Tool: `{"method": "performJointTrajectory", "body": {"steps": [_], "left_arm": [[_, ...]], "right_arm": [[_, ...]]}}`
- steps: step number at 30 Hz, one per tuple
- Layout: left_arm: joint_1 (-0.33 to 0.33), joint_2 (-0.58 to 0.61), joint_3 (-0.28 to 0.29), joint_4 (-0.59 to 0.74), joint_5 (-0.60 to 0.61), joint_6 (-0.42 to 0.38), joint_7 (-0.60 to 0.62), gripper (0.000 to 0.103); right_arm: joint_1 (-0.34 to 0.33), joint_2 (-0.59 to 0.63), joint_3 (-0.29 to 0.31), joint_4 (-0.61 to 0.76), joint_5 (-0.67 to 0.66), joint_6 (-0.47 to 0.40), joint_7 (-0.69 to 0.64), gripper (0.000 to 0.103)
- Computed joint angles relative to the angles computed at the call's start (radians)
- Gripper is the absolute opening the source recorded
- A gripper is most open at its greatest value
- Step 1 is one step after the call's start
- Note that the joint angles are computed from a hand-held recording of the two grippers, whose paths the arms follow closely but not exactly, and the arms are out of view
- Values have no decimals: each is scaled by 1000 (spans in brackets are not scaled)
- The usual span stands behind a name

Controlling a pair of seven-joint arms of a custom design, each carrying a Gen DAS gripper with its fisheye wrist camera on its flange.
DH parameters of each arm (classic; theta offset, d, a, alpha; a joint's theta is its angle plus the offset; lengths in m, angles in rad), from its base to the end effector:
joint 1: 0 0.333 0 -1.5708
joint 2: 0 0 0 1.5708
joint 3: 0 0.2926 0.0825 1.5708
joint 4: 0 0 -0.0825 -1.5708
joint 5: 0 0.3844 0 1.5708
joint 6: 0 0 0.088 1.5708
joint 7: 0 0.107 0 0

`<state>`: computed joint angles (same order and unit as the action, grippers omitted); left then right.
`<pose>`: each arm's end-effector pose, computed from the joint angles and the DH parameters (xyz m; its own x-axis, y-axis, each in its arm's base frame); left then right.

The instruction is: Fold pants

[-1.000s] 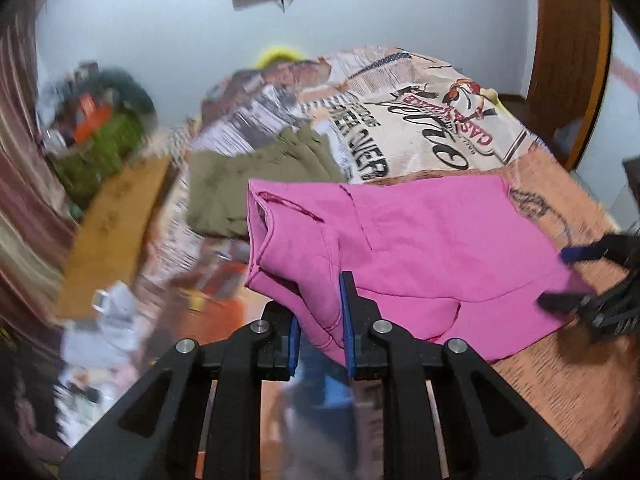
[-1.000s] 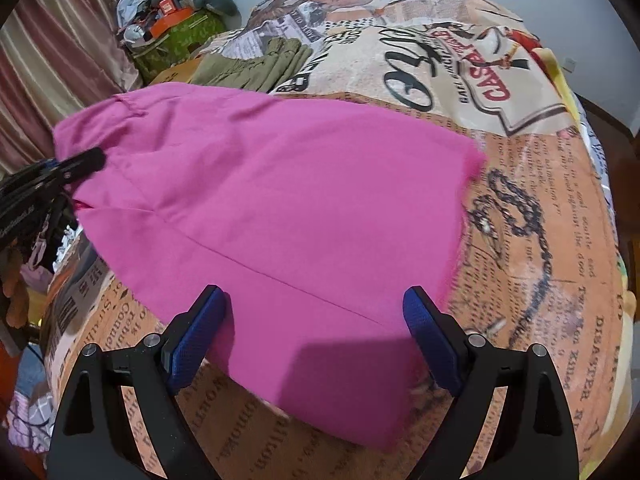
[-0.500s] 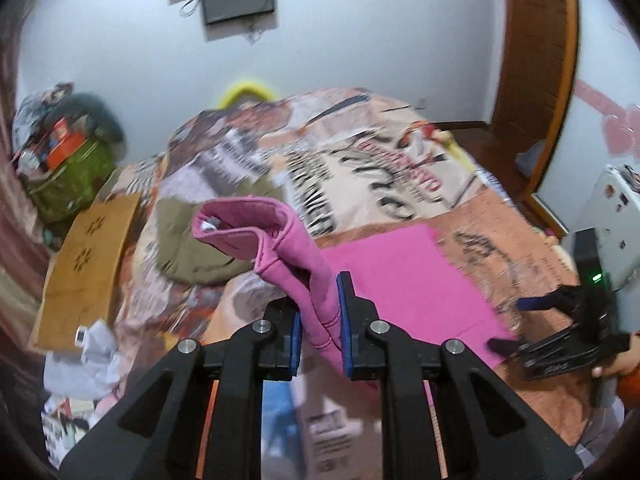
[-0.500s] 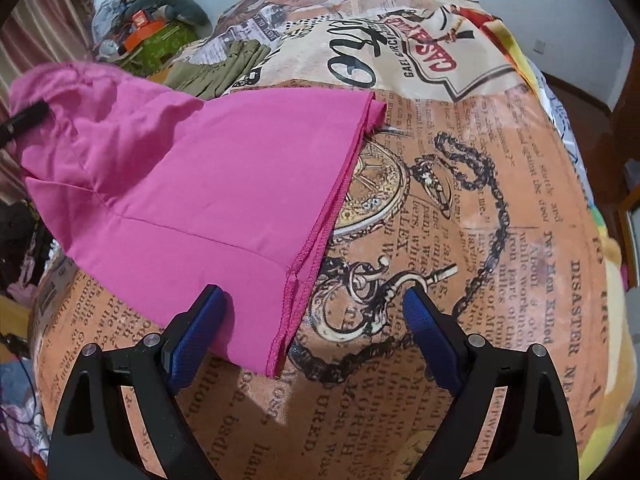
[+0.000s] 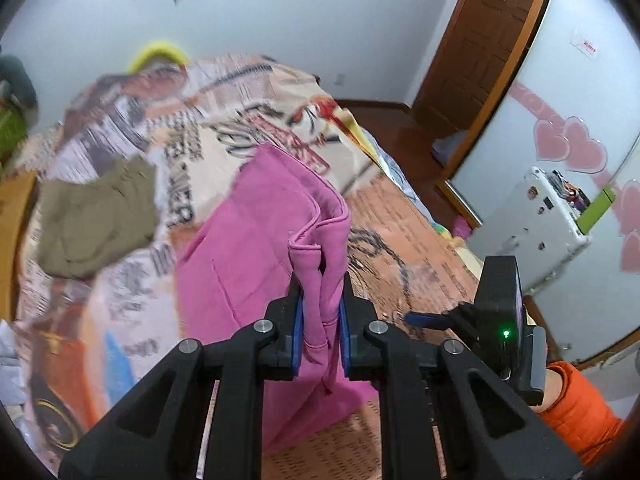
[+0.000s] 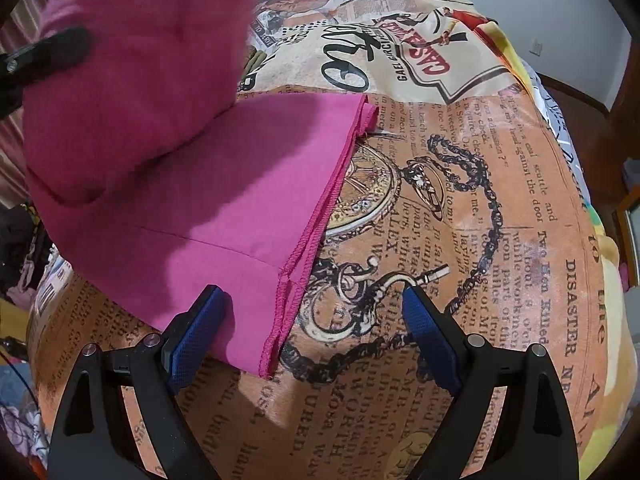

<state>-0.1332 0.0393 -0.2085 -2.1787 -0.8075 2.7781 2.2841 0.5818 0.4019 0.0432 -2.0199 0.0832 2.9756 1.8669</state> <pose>0.5512 -0.1614 0.4016 -0.4273 -0.8698 0.2466 -0.7690 0.2062 -0.6051 0.5206 0.3667 0.2906 0.2893 -0.9314 -0.2210 -0.8641 -0.1548 -0.4789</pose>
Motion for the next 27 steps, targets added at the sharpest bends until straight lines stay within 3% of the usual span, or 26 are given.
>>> {"method": "performJointTrajectory", "body": {"steps": [4, 10, 11, 12, 13, 15, 18, 23, 27], "left_arm": [[6, 43, -5, 30, 37, -70, -39, 14], [10, 66, -26, 35, 122, -83, -86, 17], [12, 65, -27, 35, 132, -87, -97, 22], [13, 67, -27, 38, 146, -96, -112, 37], [15, 69, -26, 41, 159, -103, -125, 63], [19, 70, -30, 37, 155, -74, -124, 77], [19, 72, -23, 34, 213, -33, -165, 77], [41, 108, 0, 77, 368, -1, -277, 78], [77, 184, 18, 171, 486, 3, -400, 89]], "right_arm": [[-13, 1, 12, 0, 15, 0, -12, 88], [-15, 1, 16, -1, 30, 0, -18, 88], [-15, 1, 15, 0, 30, -1, -18, 88], [-16, -2, 16, -3, 31, 2, -19, 88], [-16, -6, 15, -8, 32, 6, -19, 88], [-10, -16, 5, -24, 29, 31, -12, 89], [18, -23, -32, -32, 6, 38, 24, 89], [8, -28, -33, -41, 0, 40, 41, 89], [0, -34, -33, -51, -4, 43, 41, 89]]}}
